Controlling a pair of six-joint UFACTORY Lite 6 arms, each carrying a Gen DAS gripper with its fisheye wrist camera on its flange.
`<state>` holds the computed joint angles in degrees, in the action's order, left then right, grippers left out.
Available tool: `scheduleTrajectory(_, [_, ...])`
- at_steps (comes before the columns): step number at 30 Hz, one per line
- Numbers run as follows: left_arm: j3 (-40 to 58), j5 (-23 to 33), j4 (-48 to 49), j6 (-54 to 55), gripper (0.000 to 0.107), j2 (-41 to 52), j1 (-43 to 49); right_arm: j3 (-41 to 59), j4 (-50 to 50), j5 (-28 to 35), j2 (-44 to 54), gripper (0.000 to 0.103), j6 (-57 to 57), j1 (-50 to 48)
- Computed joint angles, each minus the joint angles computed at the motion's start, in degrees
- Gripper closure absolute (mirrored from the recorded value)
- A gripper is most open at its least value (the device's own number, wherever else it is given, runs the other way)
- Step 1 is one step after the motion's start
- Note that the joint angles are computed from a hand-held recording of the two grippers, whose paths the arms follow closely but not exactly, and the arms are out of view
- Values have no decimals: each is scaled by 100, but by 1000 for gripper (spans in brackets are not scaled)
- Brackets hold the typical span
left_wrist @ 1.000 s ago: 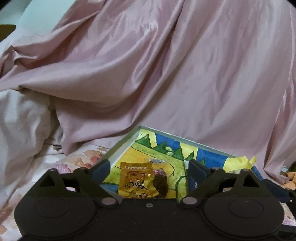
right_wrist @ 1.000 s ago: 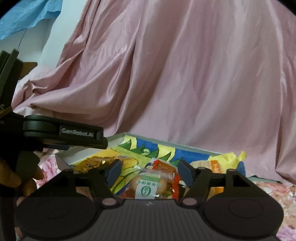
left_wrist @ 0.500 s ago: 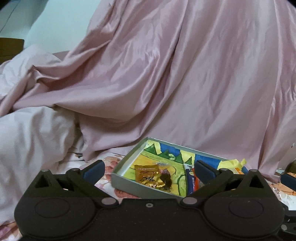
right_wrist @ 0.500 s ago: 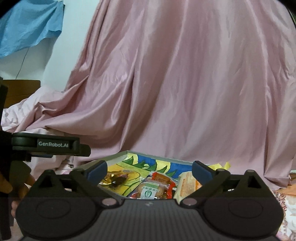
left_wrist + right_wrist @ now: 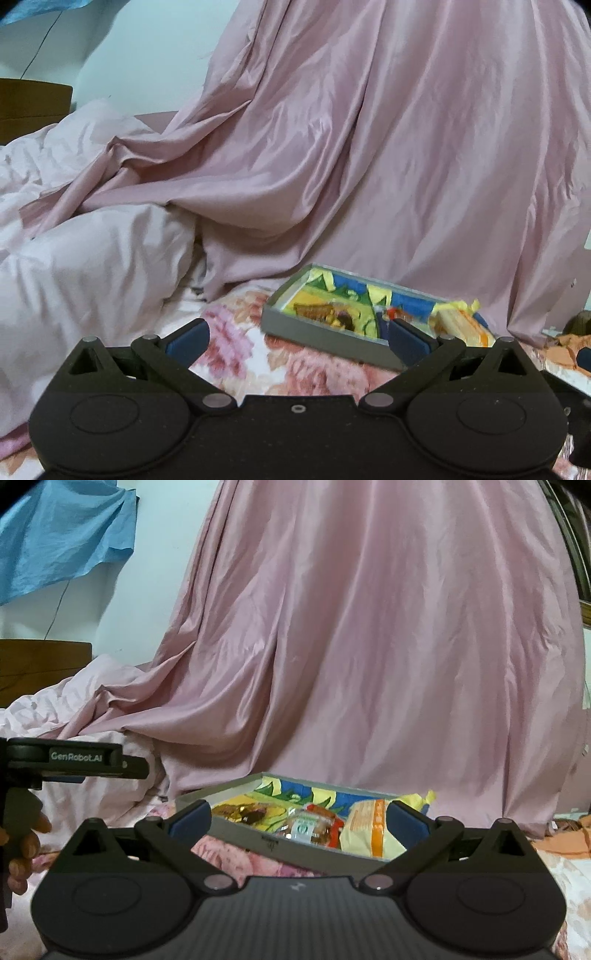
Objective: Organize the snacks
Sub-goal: 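Withdraw both open tools from the tray back over the remaining snacks, then grasp the round clear-wrapped biscuit with the left tool while the right tool grasps the orange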
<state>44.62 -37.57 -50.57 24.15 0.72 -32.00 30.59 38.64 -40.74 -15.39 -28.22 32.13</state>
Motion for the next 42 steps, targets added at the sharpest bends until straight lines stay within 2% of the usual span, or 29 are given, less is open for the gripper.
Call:
scheduleTrajectory(10, [-1277, -248, -531, 166, 5, -754, -553, -903, 1545, -151, -913, 0, -928, 994])
scheduleTrajectory(17, [-1887, -208, -836, 298, 5, -1087, -831, -1294, 2491, -197, -1238, 0, -1524, 1615])
scheduleTrajectory(24, [-2308, -52, -1119, 486, 5, -1273, -980, -1467, 3191, 31, -1297, 0, -1907, 1944])
scheduleTrajectory(32, [-2402, 204, -1229, 647, 5, -1178, -1019, -1398, 2976, 612, -749, 0, -1659, 1535])
scheduleTrajectory(42, [-1998, 431, -1107, 770, 5, -597, -963, -1271, 2293, 1160, -403, 0, -1117, 950])
